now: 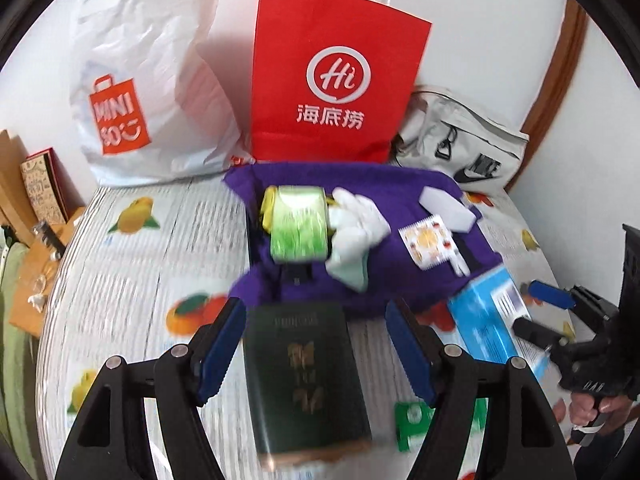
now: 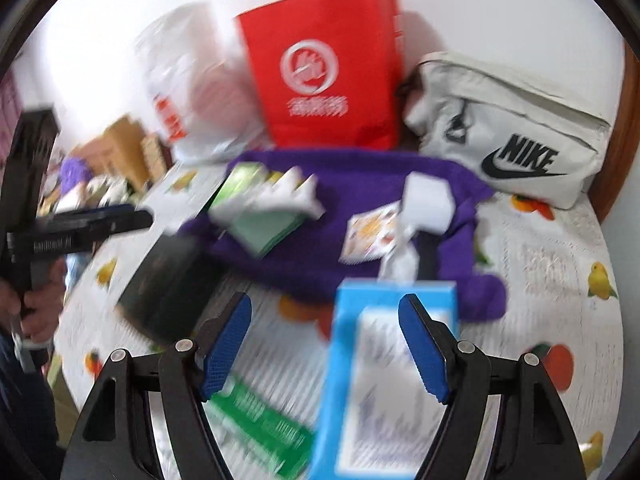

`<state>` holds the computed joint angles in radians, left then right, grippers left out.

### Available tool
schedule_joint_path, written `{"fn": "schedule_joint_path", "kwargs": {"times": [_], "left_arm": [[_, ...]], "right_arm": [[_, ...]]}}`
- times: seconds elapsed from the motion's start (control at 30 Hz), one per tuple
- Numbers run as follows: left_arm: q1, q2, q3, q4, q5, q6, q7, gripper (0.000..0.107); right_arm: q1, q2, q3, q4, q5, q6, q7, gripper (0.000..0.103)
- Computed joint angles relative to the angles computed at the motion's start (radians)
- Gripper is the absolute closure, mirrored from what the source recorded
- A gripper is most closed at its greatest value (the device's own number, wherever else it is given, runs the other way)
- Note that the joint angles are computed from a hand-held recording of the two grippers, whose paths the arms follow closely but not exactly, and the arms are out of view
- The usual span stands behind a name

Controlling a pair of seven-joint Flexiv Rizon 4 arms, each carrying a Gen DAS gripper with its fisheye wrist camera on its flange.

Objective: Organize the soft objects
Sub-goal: 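Open the left gripper on the towel while the right gripper releases the sponge there, then grasp the green sachet with the right gripper while the left gripper grasps the white mesh bag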

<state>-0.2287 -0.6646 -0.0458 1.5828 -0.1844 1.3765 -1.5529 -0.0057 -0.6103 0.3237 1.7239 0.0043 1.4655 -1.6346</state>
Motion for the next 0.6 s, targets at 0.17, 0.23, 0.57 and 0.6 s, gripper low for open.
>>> {"fn": "schedule_joint_path", "kwargs": {"times": [0.17, 0.23, 0.57, 0.6], "left_arm": [[0.037, 0.064, -0.052, 0.141, -0.025, 0.080, 0.011, 0.036], [0.056, 0.086, -0.077, 0.200, -0.037, 0.121, 0.020, 0.036], [0.152, 0.115, -0.199, 0.363, -0.087, 0.227, 0.064, 0.036], [0.176, 0.114, -0.227, 0.377, -0.092, 0.238, 0.072, 0.036]], "right_arm": [[-0.016, 0.038, 0.056, 0.110, 0.013, 0.043, -0.043, 0.028], [-0.009, 0.049, 0.062, 0.156, 0.010, 0.075, -0.056, 0.028], [0.315, 0.072, -0.299, 0.320, -0.206, 0.149, 0.056, 0.035], [0.354, 0.070, -0.346, 0.328, -0.231, 0.153, 0.071, 0.035]]}}
